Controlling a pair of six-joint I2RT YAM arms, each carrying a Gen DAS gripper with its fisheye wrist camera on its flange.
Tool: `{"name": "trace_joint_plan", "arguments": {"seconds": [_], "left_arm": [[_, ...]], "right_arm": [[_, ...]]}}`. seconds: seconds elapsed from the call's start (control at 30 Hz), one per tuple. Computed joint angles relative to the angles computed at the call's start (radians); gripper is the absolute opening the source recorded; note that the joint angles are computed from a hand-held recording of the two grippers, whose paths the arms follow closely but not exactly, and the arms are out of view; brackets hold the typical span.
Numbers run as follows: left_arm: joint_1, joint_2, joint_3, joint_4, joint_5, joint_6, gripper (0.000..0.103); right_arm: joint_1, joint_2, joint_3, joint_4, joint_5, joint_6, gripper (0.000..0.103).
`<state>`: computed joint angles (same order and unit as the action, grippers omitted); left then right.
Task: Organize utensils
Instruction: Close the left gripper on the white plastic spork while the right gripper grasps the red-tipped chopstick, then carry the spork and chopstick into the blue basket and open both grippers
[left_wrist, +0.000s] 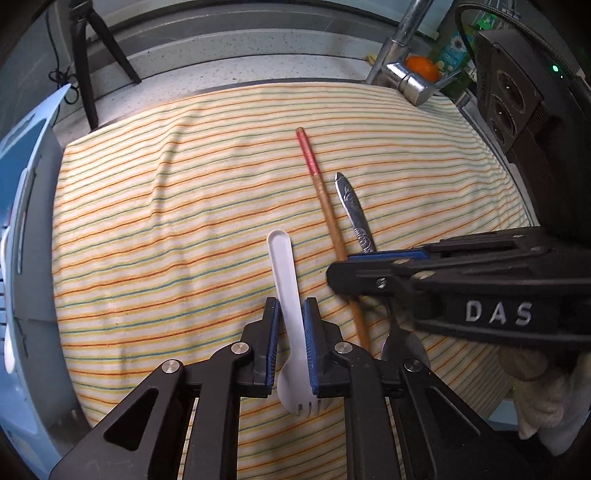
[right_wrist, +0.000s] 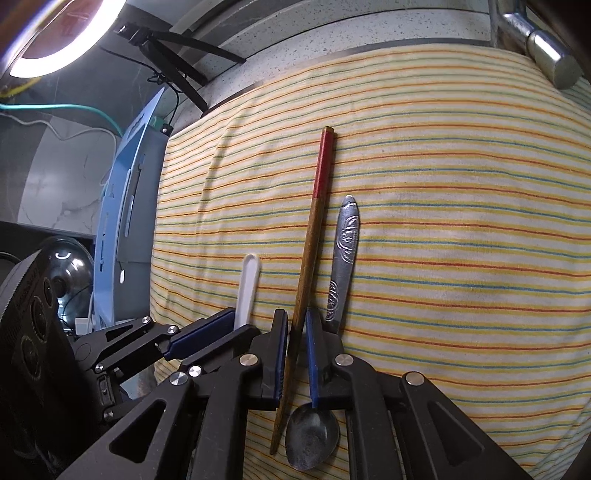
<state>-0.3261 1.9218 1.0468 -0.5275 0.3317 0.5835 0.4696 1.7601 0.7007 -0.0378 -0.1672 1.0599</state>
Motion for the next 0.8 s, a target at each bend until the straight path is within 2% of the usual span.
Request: {"name": "trace_joint_plan", "arguments": {"seconds": [0.17,0.47,0.63,0.8], "left_arm": [[0.104,0.040,0.045,-0.072,0.120,-0.016,0.009],[0.207,0.017,0.065,-0.132,0.196,0.028,0.009],[0.267,0.021,0.136,-0.209,0.240,0.070,0.009],[0.340,0.038,0.239,-0.284,0.276,0.111,0.009]], "right_arm": [[0.009,-0.013,-0.018,0.018,0.017,0.031,0.007],[0.048,-0.054,-0.001,0.000,0.063,0.084,0.006],[0.069,-0.085,0.031,-0.021,0.088,0.104,0.006],[0.083,-0.075,0.134,-0.072,0.106,0.072,0.006]]}}
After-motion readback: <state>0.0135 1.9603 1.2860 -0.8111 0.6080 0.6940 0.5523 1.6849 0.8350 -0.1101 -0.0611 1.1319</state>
